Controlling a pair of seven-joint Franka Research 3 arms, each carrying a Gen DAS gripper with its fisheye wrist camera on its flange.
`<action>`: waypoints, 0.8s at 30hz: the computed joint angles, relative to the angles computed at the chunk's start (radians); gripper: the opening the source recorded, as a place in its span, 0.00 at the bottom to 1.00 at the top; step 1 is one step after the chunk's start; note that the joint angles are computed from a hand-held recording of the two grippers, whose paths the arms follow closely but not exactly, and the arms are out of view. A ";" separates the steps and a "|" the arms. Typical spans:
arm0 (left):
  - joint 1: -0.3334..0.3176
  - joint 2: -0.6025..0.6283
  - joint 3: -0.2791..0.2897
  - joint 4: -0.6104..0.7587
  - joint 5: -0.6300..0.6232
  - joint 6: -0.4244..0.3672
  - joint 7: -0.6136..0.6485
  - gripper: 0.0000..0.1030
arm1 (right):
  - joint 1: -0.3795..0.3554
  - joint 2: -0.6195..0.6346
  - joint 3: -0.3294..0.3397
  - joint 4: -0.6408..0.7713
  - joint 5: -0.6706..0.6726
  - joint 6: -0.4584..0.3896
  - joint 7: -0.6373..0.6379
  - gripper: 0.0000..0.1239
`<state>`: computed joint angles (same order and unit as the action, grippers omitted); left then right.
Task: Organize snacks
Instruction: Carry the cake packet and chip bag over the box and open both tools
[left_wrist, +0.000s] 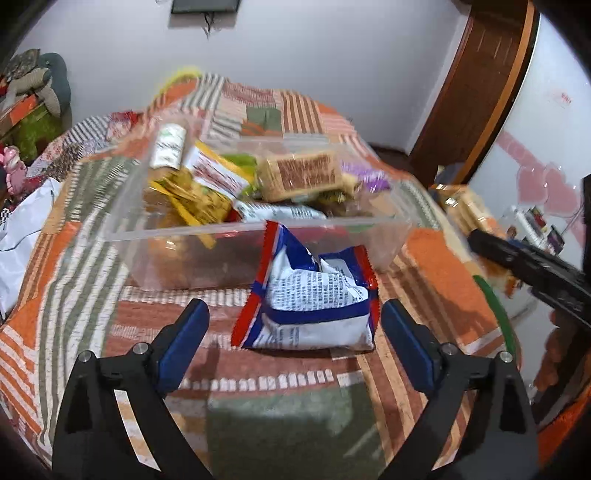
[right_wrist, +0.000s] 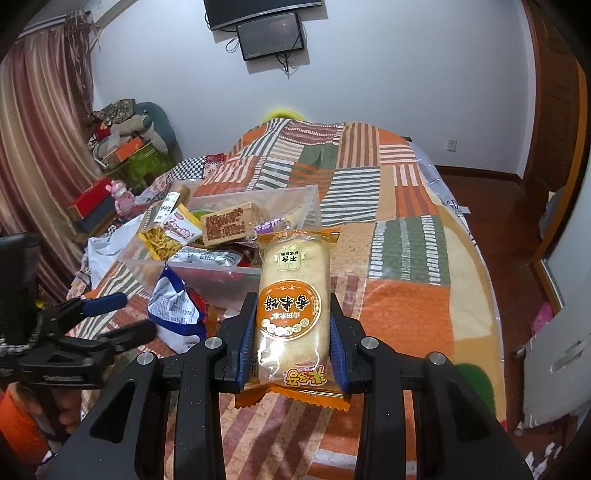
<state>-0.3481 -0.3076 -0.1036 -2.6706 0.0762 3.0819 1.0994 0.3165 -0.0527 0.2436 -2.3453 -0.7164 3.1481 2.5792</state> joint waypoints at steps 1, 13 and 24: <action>-0.023 0.024 0.020 0.020 -0.017 -0.011 0.011 0.92 | 0.002 -0.004 -0.002 -0.006 0.008 0.005 -0.002 0.25; -0.079 0.217 0.029 0.147 -0.369 -0.020 0.278 0.84 | -0.024 -0.010 0.032 -0.041 0.164 0.025 -0.127 0.25; -0.125 0.088 0.035 0.045 -0.565 0.016 0.460 0.61 | -0.033 0.004 0.054 -0.025 0.179 0.057 -0.149 0.25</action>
